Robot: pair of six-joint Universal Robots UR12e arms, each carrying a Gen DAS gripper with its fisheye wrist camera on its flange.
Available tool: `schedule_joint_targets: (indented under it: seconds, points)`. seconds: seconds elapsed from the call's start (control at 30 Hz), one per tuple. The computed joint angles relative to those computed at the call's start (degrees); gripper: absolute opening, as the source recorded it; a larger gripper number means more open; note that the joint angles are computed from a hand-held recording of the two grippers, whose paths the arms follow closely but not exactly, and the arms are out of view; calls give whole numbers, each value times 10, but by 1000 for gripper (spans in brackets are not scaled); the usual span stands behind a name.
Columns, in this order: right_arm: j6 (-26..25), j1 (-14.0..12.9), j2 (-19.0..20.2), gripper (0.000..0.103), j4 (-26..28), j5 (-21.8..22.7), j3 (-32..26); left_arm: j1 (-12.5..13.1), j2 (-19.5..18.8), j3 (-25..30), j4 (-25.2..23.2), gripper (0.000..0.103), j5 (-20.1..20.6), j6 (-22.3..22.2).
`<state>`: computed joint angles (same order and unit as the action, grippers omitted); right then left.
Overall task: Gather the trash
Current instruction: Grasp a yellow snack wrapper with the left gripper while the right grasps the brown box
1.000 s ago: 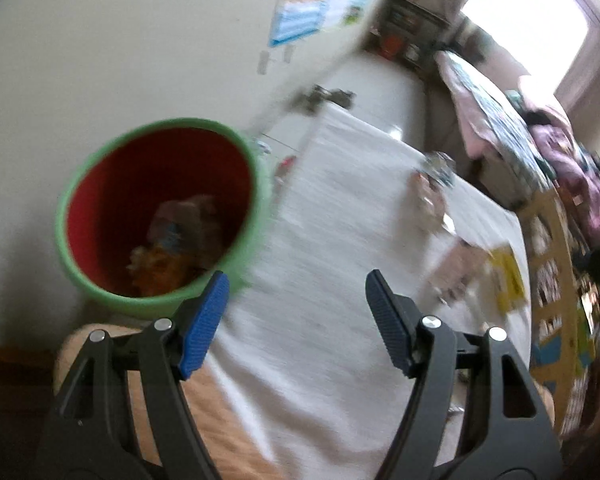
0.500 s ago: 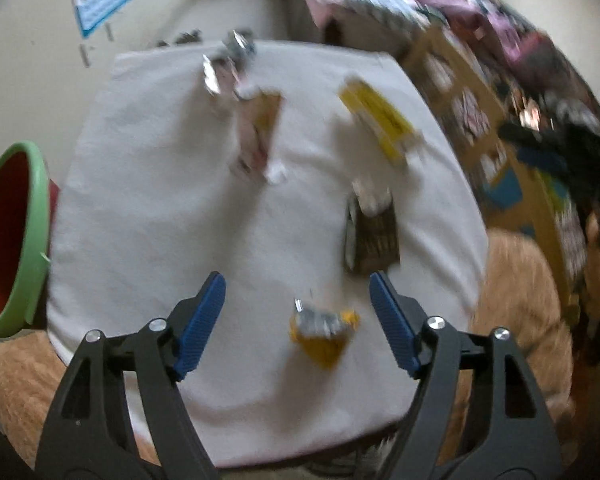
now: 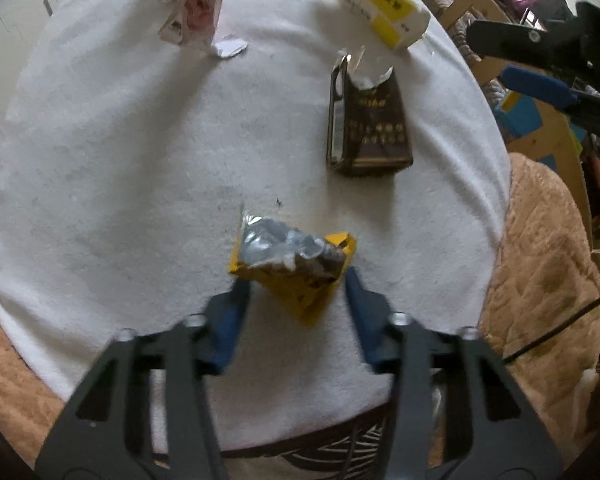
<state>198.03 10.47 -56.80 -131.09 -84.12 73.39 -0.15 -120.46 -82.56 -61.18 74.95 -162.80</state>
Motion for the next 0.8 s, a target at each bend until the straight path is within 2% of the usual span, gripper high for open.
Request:
schedule_joint_targets:
  seconds: [0.07,0.23,0.37,0.5,0.57,0.6,0.67,0.8]
  points:
    - [-9,4,4,63,8,-3,-5,4,0,0,5,39,-10,-6]
    - [-25,12,23,63,41,-8,-27,19,4,-2,46,26,-17,-36]
    - [-30,17,41,63,77,7,-48,31,0,6,76,25,-9,-71]
    - [-27,19,59,61,119,22,-66,40,-4,11,86,26,-6,-89]
    - [-35,20,63,53,124,29,-70,42,-9,16,85,30,-7,-97]
    - [-44,22,63,52,115,22,-69,42,-10,19,83,31,-9,-101]
    - [-64,26,63,51,99,13,-66,43,-10,17,84,44,-11,-110]
    - [-76,26,59,50,75,12,-54,47,-9,12,93,56,-21,-127]
